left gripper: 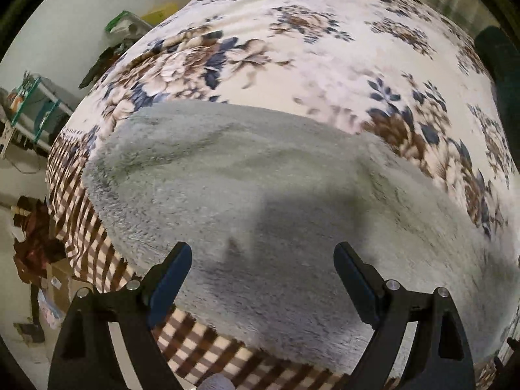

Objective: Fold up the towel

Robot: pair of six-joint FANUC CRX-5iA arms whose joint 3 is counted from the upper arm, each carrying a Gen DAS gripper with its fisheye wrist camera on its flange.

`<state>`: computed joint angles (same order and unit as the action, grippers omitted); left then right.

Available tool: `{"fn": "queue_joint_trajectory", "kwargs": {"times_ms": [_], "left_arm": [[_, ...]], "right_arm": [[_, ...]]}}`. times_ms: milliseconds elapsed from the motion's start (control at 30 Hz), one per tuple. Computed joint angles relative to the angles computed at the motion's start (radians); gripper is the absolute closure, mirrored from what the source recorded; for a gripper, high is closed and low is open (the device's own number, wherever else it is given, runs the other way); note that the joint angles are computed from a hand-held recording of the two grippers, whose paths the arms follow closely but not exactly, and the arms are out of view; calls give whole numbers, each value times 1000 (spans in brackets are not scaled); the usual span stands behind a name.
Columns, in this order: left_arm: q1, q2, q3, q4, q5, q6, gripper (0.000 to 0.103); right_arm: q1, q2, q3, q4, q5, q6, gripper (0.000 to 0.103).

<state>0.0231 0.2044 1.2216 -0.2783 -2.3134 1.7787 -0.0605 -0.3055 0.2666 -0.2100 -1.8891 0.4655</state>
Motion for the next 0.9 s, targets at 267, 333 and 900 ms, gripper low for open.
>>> {"fn": "queue_joint_trajectory", "kwargs": {"times_ms": [267, 333, 900], "left_arm": [[-19, -5, -30, -8, -33, 10, 14], [-12, -14, -52, -2, -34, 7, 14], [222, -105, -142, 85, 5, -44, 14]], "right_arm": [[-11, -187, -197, -114, 216, -187, 45], [60, -185, -231, -66, 239, -225, 81], [568, -69, -19, 103, -2, -373, 45]]}}
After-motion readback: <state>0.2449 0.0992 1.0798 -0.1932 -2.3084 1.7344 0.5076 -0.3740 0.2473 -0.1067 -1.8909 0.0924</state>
